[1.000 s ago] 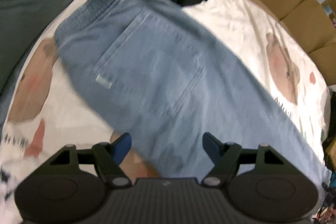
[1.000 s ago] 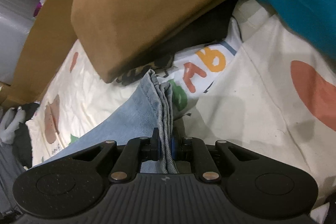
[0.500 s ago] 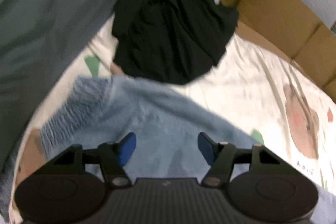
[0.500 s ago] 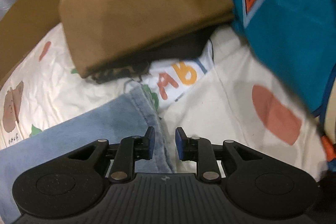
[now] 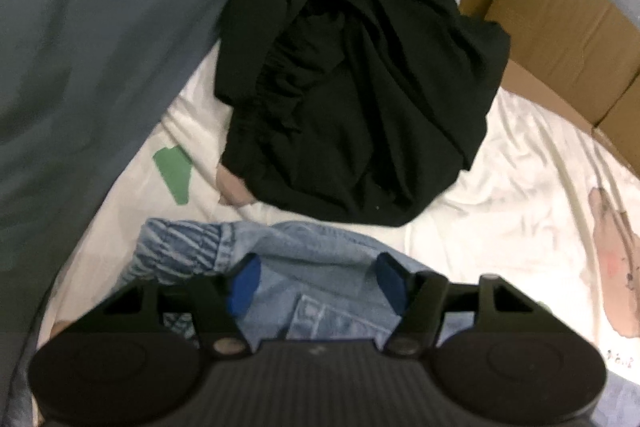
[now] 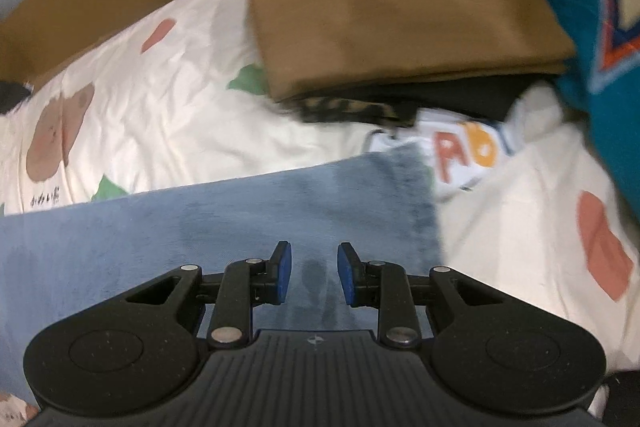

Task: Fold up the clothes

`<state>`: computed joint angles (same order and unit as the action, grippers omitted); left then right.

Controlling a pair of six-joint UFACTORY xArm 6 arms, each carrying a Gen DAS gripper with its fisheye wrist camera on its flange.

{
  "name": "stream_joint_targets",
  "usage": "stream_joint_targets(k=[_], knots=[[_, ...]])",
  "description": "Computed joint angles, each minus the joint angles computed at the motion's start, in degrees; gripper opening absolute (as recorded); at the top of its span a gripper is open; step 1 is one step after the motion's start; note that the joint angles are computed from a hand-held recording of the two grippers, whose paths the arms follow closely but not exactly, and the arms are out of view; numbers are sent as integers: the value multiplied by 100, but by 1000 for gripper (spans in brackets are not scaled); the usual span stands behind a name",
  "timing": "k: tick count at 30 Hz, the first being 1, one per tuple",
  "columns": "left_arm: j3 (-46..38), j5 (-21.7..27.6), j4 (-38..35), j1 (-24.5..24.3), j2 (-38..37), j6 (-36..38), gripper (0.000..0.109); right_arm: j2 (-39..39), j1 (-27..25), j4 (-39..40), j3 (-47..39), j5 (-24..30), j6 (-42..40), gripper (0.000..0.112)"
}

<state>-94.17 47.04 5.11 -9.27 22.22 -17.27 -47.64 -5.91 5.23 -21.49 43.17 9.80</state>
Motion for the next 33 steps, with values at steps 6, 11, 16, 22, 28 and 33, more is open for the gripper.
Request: stream_joint_targets(k=[6, 11, 16, 22, 28, 33], knots=[[-493, 182, 73, -39, 506, 307, 66, 866, 495, -307, -245, -449, 187, 27], [-706, 204, 191, -87, 721, 272, 71, 1408, 670, -667, -383, -850, 476, 32], [-757, 267, 6, -101, 639, 521, 70, 1710, 633, -683, -484, -1052, 503, 36], [-110, -65, -577, -13, -78, 1076, 64, 1590, 646, -759, -465, -1046, 815, 36], [305, -132, -602, -24, -415, 1329, 55, 1254, 1109, -478, -352, -1085, 384, 37], [332, -91, -276, -110, -271, 1233, 36, 1451, 1612, -383, -409, -1155, 16, 37]])
